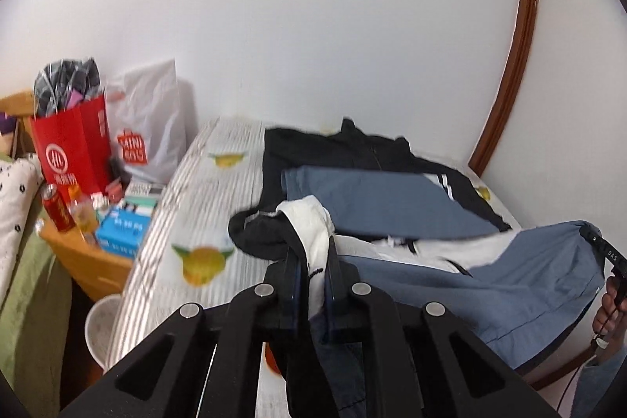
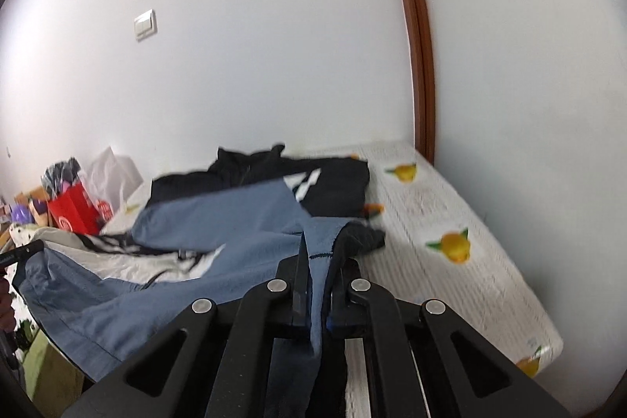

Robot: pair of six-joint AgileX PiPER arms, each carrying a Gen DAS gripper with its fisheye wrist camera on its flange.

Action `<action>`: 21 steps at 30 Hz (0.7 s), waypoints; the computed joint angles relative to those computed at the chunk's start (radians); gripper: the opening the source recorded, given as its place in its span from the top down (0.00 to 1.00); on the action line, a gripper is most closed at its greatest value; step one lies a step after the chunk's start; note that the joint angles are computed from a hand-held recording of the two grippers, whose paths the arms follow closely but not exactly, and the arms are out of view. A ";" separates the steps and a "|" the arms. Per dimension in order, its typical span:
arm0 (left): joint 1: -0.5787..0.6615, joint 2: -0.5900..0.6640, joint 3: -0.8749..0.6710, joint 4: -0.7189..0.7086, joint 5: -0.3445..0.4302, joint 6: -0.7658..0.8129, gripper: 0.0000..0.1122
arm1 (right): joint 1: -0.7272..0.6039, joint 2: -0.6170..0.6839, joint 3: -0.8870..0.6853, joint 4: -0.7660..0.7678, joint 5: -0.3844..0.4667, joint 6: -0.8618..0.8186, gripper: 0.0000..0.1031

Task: Fold large clothes
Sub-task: 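Fold the jacket side with both grippers toward the jacket center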

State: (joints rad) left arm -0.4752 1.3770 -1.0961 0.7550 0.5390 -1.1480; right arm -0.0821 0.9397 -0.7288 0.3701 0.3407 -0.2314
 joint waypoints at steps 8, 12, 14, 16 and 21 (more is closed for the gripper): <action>0.090 0.151 -0.215 -0.155 0.006 0.170 0.92 | 0.049 0.200 -0.194 -0.181 -0.029 0.205 0.96; 0.122 0.248 -0.341 -0.203 0.030 0.229 0.92 | 0.051 0.311 -0.298 -0.187 -0.025 0.230 0.96; 0.130 0.297 -0.405 -0.222 0.051 0.259 0.92 | 0.061 0.373 -0.349 -0.234 -0.037 0.272 0.96; 0.145 0.359 -0.482 -0.247 0.071 0.300 0.92 | 0.061 0.438 -0.404 -0.234 -0.039 0.276 0.96; 0.183 0.499 -0.642 -0.320 0.109 0.394 0.91 | 0.063 0.587 -0.524 -0.261 -0.048 0.301 0.96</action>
State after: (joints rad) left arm -0.2926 1.8759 -1.7382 0.4349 0.6484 -0.7541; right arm -0.0194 1.5268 -1.2533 0.1094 0.2927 0.0692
